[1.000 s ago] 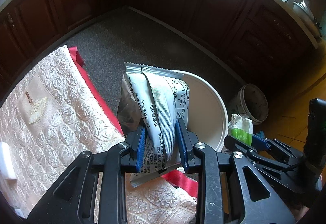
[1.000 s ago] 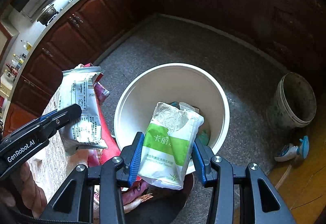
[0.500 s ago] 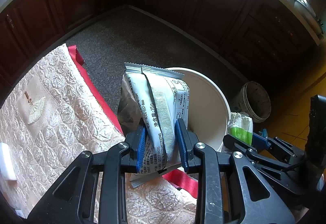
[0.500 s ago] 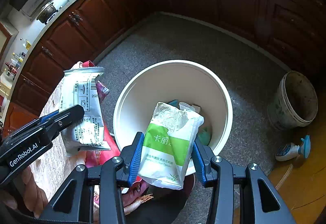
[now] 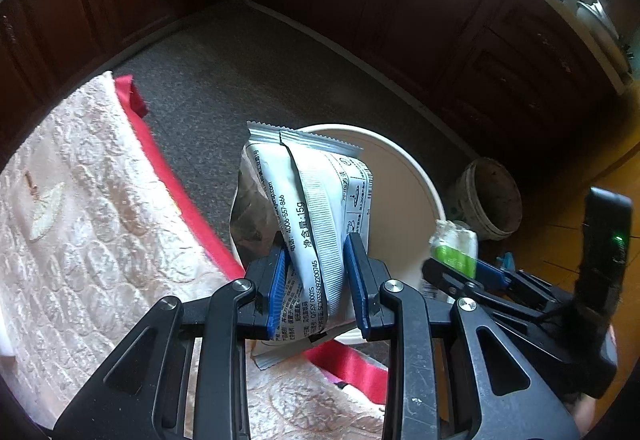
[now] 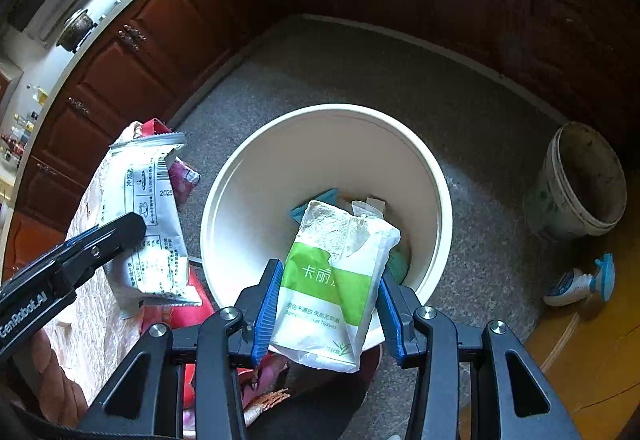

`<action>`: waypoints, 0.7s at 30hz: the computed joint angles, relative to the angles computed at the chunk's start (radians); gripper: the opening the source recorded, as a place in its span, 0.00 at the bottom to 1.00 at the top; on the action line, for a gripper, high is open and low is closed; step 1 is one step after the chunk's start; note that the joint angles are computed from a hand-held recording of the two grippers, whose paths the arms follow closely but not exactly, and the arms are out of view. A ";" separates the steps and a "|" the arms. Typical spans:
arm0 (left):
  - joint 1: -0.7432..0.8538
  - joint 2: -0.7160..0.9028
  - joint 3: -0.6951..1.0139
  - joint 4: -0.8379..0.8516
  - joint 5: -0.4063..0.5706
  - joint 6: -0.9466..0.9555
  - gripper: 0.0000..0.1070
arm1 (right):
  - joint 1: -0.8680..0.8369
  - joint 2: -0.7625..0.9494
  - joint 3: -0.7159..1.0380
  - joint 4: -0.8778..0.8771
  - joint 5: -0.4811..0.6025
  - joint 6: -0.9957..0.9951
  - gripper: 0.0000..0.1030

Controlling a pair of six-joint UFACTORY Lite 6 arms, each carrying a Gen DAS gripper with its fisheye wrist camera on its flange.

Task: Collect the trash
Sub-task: 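Open both tools to drop wrapper and wipes packet into the bin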

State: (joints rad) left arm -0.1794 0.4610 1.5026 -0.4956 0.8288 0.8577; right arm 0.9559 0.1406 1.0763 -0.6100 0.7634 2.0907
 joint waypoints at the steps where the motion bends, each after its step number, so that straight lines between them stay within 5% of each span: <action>1: 0.000 0.004 0.002 -0.001 0.001 -0.002 0.25 | -0.003 0.003 -0.004 -0.001 -0.003 0.003 0.42; 10: 0.006 0.050 0.037 -0.009 0.016 -0.006 0.39 | -0.030 -0.006 -0.057 -0.003 -0.043 0.032 0.50; 21: 0.022 0.034 0.023 0.007 0.010 -0.007 0.41 | -0.007 0.004 -0.046 0.030 -0.031 0.035 0.51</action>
State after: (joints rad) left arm -0.1576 0.4945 1.5259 -0.4886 0.8385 0.8509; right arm 0.9487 0.1448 1.0300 -0.5802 0.7325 2.1261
